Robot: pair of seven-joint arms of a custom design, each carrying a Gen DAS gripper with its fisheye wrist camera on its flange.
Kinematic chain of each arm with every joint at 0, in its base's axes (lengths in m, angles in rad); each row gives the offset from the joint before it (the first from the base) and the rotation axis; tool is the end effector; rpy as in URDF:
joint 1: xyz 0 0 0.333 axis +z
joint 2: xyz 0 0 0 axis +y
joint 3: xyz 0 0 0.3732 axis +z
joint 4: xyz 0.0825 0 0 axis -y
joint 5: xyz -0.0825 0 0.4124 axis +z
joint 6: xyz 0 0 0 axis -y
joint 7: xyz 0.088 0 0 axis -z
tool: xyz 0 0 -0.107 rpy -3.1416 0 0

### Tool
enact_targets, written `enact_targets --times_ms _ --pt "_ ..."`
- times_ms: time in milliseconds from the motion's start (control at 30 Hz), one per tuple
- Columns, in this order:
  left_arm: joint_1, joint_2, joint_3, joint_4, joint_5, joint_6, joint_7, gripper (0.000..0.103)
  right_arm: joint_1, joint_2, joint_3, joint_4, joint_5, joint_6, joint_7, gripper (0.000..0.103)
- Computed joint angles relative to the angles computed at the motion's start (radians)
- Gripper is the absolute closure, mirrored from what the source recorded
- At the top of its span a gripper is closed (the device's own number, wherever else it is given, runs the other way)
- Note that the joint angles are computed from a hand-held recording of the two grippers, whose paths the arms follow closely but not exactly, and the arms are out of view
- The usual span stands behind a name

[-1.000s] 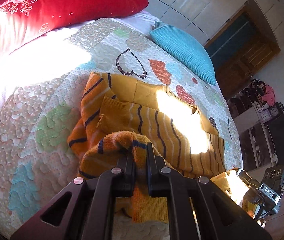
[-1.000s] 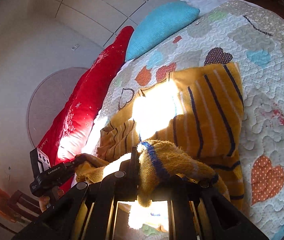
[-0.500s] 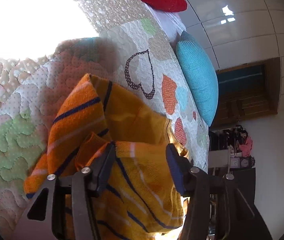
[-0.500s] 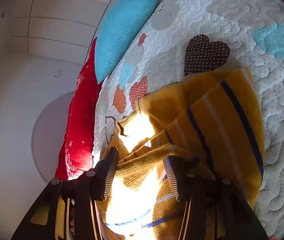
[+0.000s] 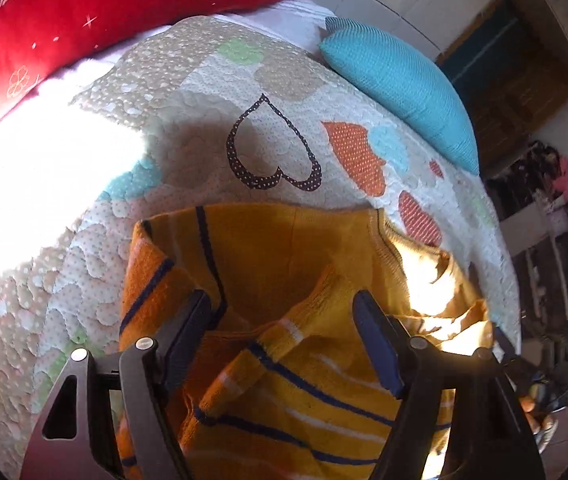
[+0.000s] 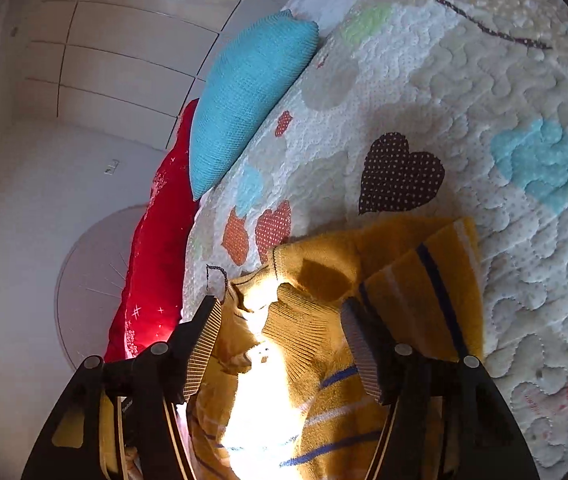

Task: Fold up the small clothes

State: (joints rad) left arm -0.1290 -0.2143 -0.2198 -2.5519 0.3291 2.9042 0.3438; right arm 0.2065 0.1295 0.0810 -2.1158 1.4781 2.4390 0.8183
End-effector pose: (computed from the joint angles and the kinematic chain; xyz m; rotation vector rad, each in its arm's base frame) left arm 0.4488 -0.1867 0.4397 -2.4794 1.3536 -0.7967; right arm 0.5863 0.1741 0.4129 -1.4435 1.5964 0.4861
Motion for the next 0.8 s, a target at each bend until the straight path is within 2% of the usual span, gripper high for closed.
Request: enact_targets --times_ms 67,100,133,167,200,267,300,367,433,500,533,567,633,667,700,767,800 --pt "0.001 0.038 -0.015 0.047 0.041 -0.079 0.029 0.031 0.015 -0.027 0.001 -0.017 -0.069 0.069 0.01 0.035" --pt "-0.014 0.056 -0.008 0.065 0.035 -0.107 0.07 0.037 0.022 -0.04 0.001 -0.026 -0.109 0.1 0.013 0.035" --pt "-0.03 0.073 -0.001 0.083 0.019 -0.137 0.12 0.071 0.027 -0.05 0.001 -0.036 -0.145 0.12 0.005 0.035" --pt "-0.049 0.089 0.008 0.101 -0.018 -0.174 0.179 0.09 0.031 -0.063 0.0 -0.044 -0.183 0.131 -0.001 0.035" --pt "-0.05 0.093 0.004 0.111 -0.012 -0.202 0.179 0.096 0.037 -0.072 0.002 -0.051 -0.212 0.145 -0.007 0.035" --pt "-0.029 0.08 -0.024 0.124 0.112 -0.262 0.069 0.097 0.047 -0.081 0.004 -0.056 -0.257 0.158 -0.023 0.036" --pt "-0.025 0.068 -0.032 0.127 0.149 -0.294 0.023 0.097 0.052 -0.08 0.007 -0.054 -0.275 0.157 -0.034 0.041" --pt "-0.02 0.055 -0.025 0.12 0.167 -0.306 -0.039 0.097 0.067 -0.068 0.015 -0.043 -0.312 0.154 -0.045 0.045" --pt "-0.015 0.055 -0.015 0.114 0.166 -0.305 -0.074 0.097 0.082 -0.033 0.026 -0.017 -0.338 0.152 -0.037 0.045" --pt "-0.013 0.071 -0.02 0.135 0.195 -0.376 -0.097 0.098 0.094 0.022 0.03 0.02 -0.412 0.151 0.04 0.046" --pt "-0.016 0.067 -0.01 0.124 0.181 -0.368 -0.092 0.098 0.107 0.052 0.027 0.038 -0.493 0.172 0.119 0.048" --pt "-0.019 0.054 0.003 0.102 0.148 -0.329 -0.087 0.098 0.122 0.079 0.02 0.049 -0.578 0.205 0.207 0.056" --pt "-0.014 -0.009 0.009 0.04 0.132 -0.251 -0.12 0.098 0.12 0.09 0.033 0.047 -0.607 0.266 0.258 0.059" --pt "-0.006 -0.045 -0.005 0.02 0.153 -0.245 -0.15 0.097 0.126 0.082 0.032 0.04 -0.651 0.28 0.3 0.059" --pt "-0.001 -0.082 -0.025 0.008 0.177 -0.262 -0.172 0.094 0.141 0.066 0.025 0.022 -0.721 0.311 0.349 0.058" --pt "-0.001 -0.169 -0.069 -0.017 0.221 -0.309 -0.21 0.079 0.188 0.018 -0.006 -0.04 -0.94 0.399 0.481 0.056" --pt "-0.004 -0.215 -0.092 -0.029 0.238 -0.336 -0.233 0.062 0.22 -0.01 -0.037 -0.077 -1.106 0.436 0.592 0.054"
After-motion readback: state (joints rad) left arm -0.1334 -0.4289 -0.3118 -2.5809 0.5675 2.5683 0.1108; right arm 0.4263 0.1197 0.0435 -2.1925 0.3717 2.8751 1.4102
